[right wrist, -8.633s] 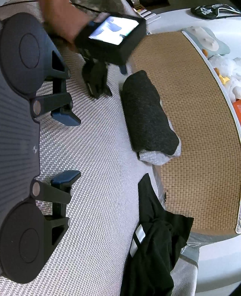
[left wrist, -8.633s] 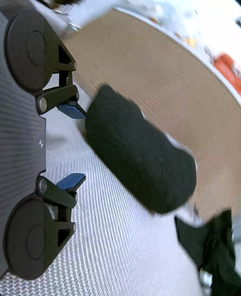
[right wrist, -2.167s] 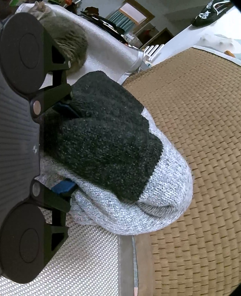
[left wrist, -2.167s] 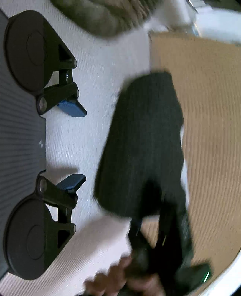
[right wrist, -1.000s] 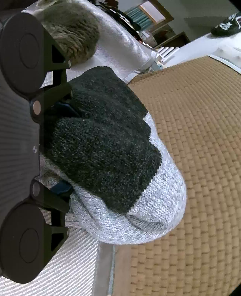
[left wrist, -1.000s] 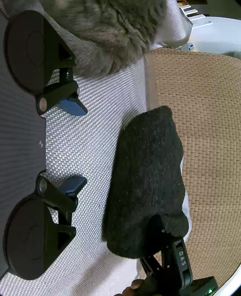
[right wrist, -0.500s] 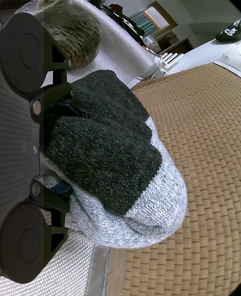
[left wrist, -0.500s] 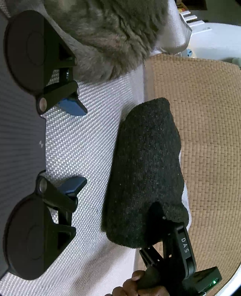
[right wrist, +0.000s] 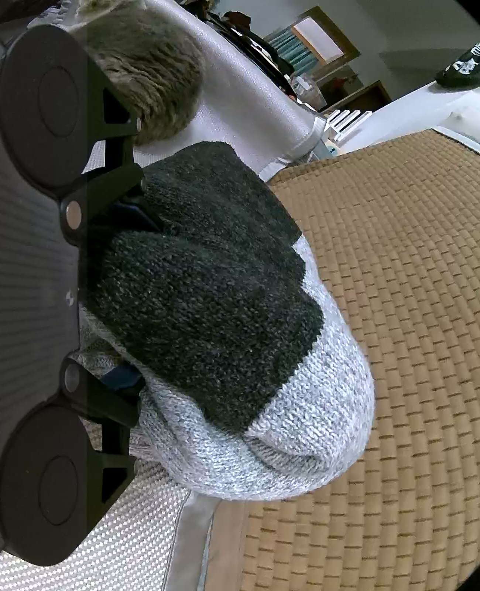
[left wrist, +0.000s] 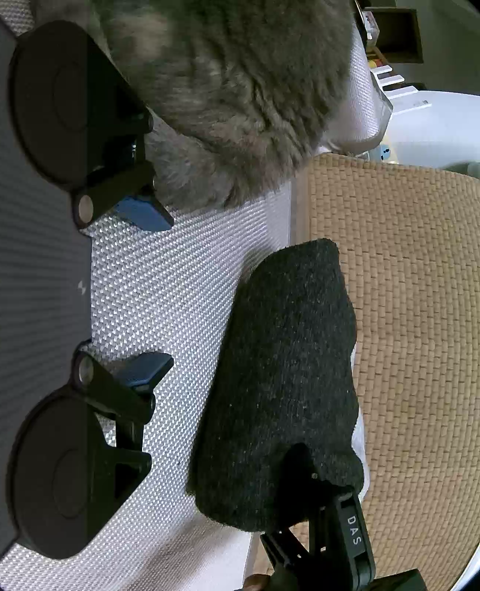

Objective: Fold clothes

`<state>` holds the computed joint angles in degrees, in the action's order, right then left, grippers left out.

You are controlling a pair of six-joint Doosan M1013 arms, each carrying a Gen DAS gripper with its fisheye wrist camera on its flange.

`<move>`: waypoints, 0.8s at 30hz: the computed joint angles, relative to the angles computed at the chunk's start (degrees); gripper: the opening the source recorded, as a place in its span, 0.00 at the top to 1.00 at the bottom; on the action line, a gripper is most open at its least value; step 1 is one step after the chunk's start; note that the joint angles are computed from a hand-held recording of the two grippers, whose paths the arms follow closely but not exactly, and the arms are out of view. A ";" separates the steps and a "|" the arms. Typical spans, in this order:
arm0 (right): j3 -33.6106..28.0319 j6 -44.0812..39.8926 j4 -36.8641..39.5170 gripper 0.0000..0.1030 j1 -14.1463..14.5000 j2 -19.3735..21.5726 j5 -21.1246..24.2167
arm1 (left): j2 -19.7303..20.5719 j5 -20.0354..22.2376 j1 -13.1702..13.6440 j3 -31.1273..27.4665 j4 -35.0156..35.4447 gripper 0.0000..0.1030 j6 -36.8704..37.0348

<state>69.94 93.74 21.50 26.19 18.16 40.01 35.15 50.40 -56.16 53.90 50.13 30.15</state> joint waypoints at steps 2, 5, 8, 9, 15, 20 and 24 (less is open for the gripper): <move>-0.32 -0.56 0.45 0.26 0.06 0.28 0.05 | -0.09 -0.04 -0.03 0.16 0.24 0.26 -0.38; -0.86 -1.89 1.45 0.26 0.09 0.75 0.32 | -0.13 -0.09 -0.02 0.22 0.45 0.26 -0.89; -1.55 -2.46 1.95 0.26 0.20 1.24 0.53 | -0.24 -0.01 -0.09 0.41 0.74 0.26 -1.24; -1.73 -2.57 2.06 0.26 0.27 1.38 0.52 | -0.28 -0.02 -0.10 0.48 0.80 0.26 -1.34; -2.74 -3.19 2.74 0.26 0.54 2.13 0.76 | -0.39 0.10 -0.14 0.73 1.25 0.26 -2.73; -3.92 -3.73 3.01 0.26 0.72 2.89 1.42 | -0.23 0.38 -0.25 0.50 1.63 0.26 -3.82; -4.63 -4.29 3.34 0.26 0.83 3.42 1.73 | 0.02 0.80 -0.39 0.15 1.90 0.26 -4.56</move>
<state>65.30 89.44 24.84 27.02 21.58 41.74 35.17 51.20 -56.55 54.05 52.04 25.58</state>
